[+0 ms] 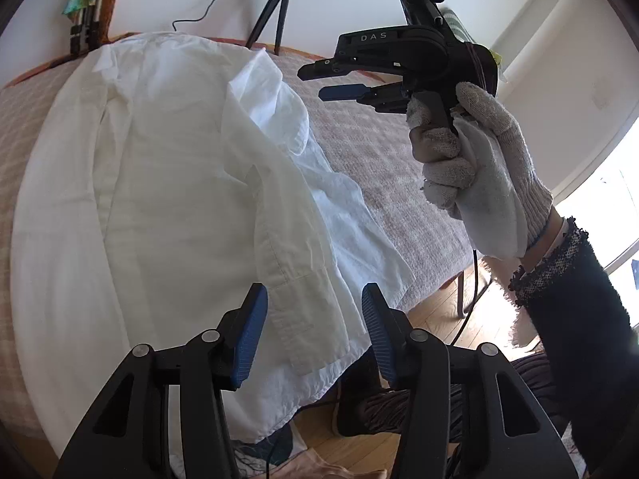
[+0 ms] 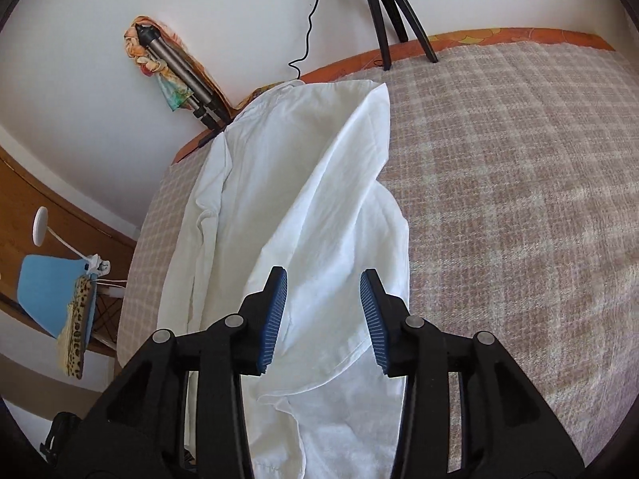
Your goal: Fold small clothes
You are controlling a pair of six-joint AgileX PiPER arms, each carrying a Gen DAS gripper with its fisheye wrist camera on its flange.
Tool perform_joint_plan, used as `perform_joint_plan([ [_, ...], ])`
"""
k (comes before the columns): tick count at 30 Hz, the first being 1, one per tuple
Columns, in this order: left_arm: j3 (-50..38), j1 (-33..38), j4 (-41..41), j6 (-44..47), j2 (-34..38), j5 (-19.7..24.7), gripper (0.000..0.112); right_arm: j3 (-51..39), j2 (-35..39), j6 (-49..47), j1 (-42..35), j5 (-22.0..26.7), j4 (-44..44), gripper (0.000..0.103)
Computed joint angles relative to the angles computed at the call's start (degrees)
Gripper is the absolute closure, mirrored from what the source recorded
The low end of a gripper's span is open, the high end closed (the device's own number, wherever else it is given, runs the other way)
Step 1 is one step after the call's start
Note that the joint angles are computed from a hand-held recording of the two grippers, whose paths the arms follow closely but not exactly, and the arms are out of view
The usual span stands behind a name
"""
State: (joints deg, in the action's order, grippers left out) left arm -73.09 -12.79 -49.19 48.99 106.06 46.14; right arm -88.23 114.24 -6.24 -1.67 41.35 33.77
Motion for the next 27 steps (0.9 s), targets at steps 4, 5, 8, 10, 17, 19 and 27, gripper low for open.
perform_joint_plan([
  [4,-1.53,-2.29,3.45,-2.28,2.06,-3.15,0.058,-1.01,3.17,0.17,0.91,2.3,-0.54,0.062],
  [5,-1.41,-1.96,2.38,-1.34,2.89,-2.86,0.06,-1.5,4.1,0.28,1.25,2.83,-0.45,0.062],
  [8,0.0,-1.16,1.95,-0.16,3.37,-2.56,0.067,-3.54,6.74,3.83,2.8,3.53,-3.23,0.063],
  [10,0.1,-0.8,2.63,0.44,3.84,-1.81,0.084,-4.73,7.94,5.9,3.65,3.71,-5.45,0.091],
  [17,-1.97,7.03,-6.64,2.84,7.24,9.41,0.102,-1.68,2.15,11.98,4.66,0.36,-14.57,0.099],
  [19,-0.77,8.06,-6.32,4.29,6.02,8.44,0.102,1.03,-0.38,10.14,3.88,-0.17,-12.64,0.099],
  [27,0.76,12.39,-1.7,3.05,4.81,7.11,0.094,17.43,-8.63,-13.81,4.04,-0.48,12.47,0.051],
])
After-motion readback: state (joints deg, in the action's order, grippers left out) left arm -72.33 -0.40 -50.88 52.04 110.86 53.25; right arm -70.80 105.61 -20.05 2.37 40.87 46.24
